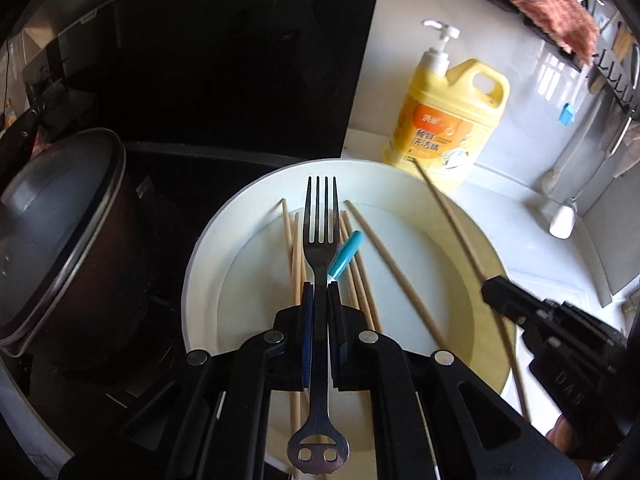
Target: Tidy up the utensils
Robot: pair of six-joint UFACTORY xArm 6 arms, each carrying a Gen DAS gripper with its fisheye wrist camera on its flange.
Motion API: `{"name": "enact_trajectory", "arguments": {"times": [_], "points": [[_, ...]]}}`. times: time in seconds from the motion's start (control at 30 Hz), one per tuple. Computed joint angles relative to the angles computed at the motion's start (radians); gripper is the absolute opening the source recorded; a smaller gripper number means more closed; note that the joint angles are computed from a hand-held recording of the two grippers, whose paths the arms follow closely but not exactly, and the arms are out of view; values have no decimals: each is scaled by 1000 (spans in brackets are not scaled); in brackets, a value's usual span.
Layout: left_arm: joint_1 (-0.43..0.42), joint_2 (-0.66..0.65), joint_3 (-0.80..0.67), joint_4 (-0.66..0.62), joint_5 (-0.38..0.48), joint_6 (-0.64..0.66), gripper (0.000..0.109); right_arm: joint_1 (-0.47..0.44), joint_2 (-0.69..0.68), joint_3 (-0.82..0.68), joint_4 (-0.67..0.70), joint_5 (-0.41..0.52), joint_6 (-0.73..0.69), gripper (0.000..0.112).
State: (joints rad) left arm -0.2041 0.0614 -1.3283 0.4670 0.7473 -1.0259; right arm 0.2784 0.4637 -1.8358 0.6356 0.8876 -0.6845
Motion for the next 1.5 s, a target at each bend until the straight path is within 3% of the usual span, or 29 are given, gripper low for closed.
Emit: {"name": "enact_trajectory", "arguments": {"times": [0.43,0.5,0.53,0.57,0.63,1.0,1.5], "points": [[24,80,-54,-48,49,-9,8,30,158,-205,-108,139,49,7],[17,80,-75,-12,101,-39,19,30,154,-204,-127,121,59,26],[8,77,-90,27,139,-61,39,25,149,-203,-116,114,54,30],[-2,72,-101,73,173,-91,69,19,142,-196,-102,106,43,33],[-21,54,-103,148,214,-154,85,11,135,-197,-104,102,37,37],[-27,64,-155,20,299,-114,89,-8,98,-178,-136,140,50,51],[-70,19,-140,29,371,-140,96,-11,18,-98,-169,143,50,60]]}}
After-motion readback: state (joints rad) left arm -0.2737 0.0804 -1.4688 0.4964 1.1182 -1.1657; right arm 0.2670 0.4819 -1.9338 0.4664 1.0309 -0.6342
